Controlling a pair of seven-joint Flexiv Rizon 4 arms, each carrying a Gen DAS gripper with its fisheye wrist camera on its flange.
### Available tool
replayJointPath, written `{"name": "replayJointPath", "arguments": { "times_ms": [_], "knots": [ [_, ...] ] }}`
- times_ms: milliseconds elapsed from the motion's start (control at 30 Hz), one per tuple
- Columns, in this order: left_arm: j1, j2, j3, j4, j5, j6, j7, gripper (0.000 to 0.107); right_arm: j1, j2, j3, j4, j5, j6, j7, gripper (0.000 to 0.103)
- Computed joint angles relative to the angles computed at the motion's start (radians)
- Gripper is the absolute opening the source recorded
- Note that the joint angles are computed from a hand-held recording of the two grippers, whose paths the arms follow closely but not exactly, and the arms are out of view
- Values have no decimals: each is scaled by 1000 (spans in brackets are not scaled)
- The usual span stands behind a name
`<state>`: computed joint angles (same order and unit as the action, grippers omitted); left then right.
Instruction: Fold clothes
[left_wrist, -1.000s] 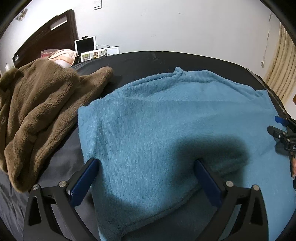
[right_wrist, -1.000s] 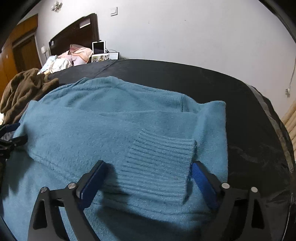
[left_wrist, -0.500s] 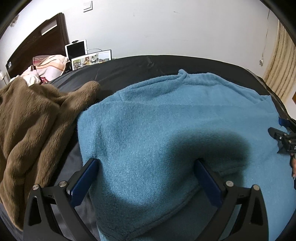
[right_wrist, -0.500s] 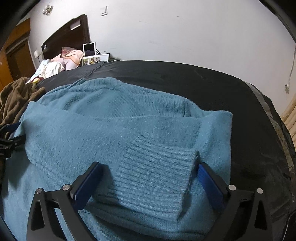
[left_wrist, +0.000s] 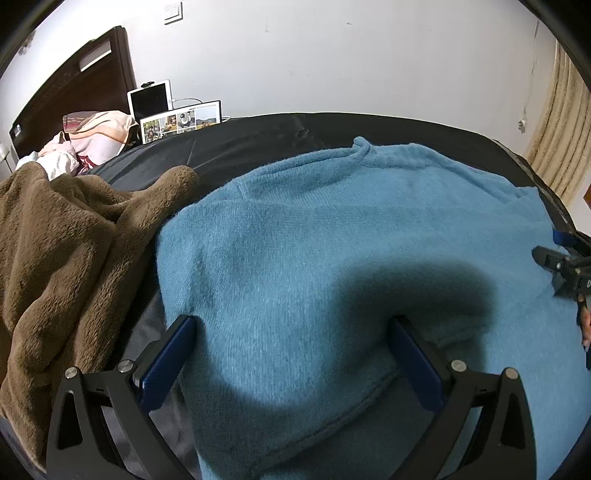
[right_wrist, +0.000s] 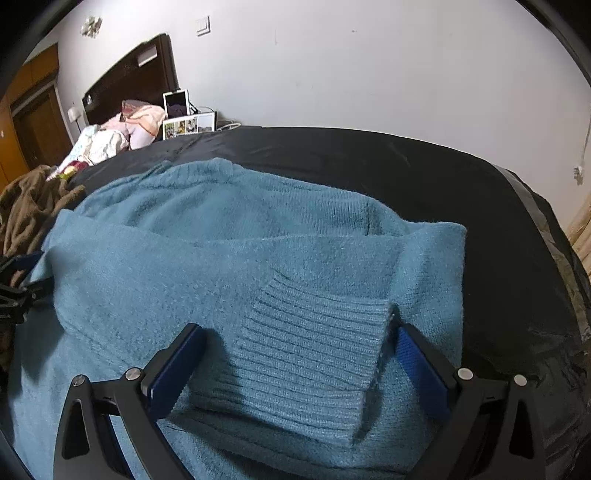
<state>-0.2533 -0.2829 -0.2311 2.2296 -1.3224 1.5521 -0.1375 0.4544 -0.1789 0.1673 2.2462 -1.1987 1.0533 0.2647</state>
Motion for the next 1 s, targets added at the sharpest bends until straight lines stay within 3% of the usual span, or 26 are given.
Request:
{"name": "replayJointPath", "arguments": {
  "times_ms": [100, 167, 433, 633, 1000],
  "knots": [
    [8, 43, 35, 41, 96, -55, -75, 103, 26, 55, 33, 20, 10, -71, 10, 103],
    [18, 83, 43, 73, 112, -101, -67, 103, 33, 82, 56, 32, 20, -60, -10, 103],
    [-57, 172, 81, 183, 14, -83, 61, 103, 76, 78, 103, 77, 182, 19, -63, 103],
    [-106, 152, 97, 174, -108, -44, 154, 103, 130, 64, 108, 63, 202, -86, -77, 103],
    [-69, 190, 130, 217, 33, -104, 2, 103, 134, 74, 105, 76, 150, -97, -30, 103]
  ]
}}
